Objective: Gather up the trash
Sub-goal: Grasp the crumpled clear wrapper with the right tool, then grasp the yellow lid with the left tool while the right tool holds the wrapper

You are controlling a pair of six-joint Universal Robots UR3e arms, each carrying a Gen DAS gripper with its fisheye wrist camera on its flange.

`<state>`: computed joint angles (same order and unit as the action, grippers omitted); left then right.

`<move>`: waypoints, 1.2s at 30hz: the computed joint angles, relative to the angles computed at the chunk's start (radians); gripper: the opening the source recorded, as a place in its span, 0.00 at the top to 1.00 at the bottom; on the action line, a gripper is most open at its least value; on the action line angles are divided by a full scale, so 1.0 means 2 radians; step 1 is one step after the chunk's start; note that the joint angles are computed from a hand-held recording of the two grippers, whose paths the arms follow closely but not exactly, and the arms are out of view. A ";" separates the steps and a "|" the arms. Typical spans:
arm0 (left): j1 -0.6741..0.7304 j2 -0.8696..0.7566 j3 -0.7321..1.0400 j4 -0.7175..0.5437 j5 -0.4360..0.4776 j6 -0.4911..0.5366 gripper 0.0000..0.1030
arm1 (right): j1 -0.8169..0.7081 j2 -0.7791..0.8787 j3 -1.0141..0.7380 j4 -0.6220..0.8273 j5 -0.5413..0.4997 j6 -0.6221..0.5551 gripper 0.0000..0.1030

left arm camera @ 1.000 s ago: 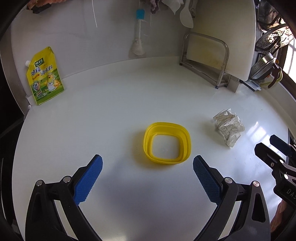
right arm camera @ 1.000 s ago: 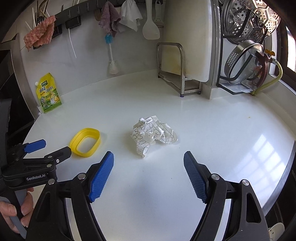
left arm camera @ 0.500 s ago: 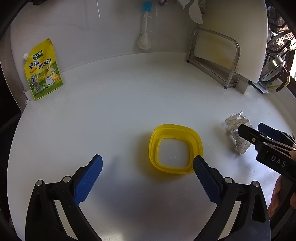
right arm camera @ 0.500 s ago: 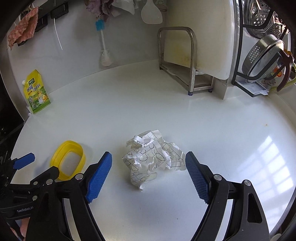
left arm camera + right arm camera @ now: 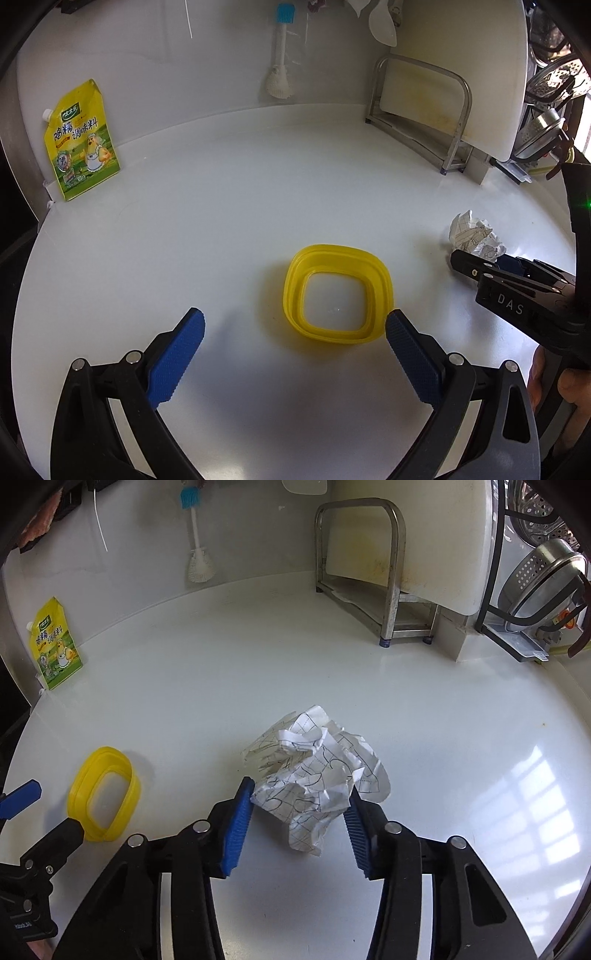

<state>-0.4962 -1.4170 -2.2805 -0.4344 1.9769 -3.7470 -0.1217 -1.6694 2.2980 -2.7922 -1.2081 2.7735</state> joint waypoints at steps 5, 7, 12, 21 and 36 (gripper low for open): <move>0.002 -0.010 0.006 0.014 -0.020 0.000 0.06 | -0.041 -0.056 0.027 0.032 0.042 -0.021 0.69; -0.007 -0.026 0.019 0.015 -0.012 0.000 0.06 | -0.061 -0.079 0.036 0.054 0.059 -0.034 0.69; -0.014 -0.069 0.062 -0.011 -0.005 -0.003 0.06 | -0.100 -0.126 0.049 0.106 0.091 -0.062 0.70; 0.028 -0.087 0.072 -0.022 -0.050 0.005 0.06 | -0.140 -0.163 0.050 0.166 0.134 -0.084 0.71; 0.000 -0.072 0.059 -0.004 -0.016 0.013 0.34 | -0.203 -0.272 0.088 0.273 0.167 -0.153 0.72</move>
<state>-0.4970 -1.5617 -2.1632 -0.4429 1.9455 -3.7202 -0.5272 -2.2133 2.4745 -2.2470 -0.8739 2.4682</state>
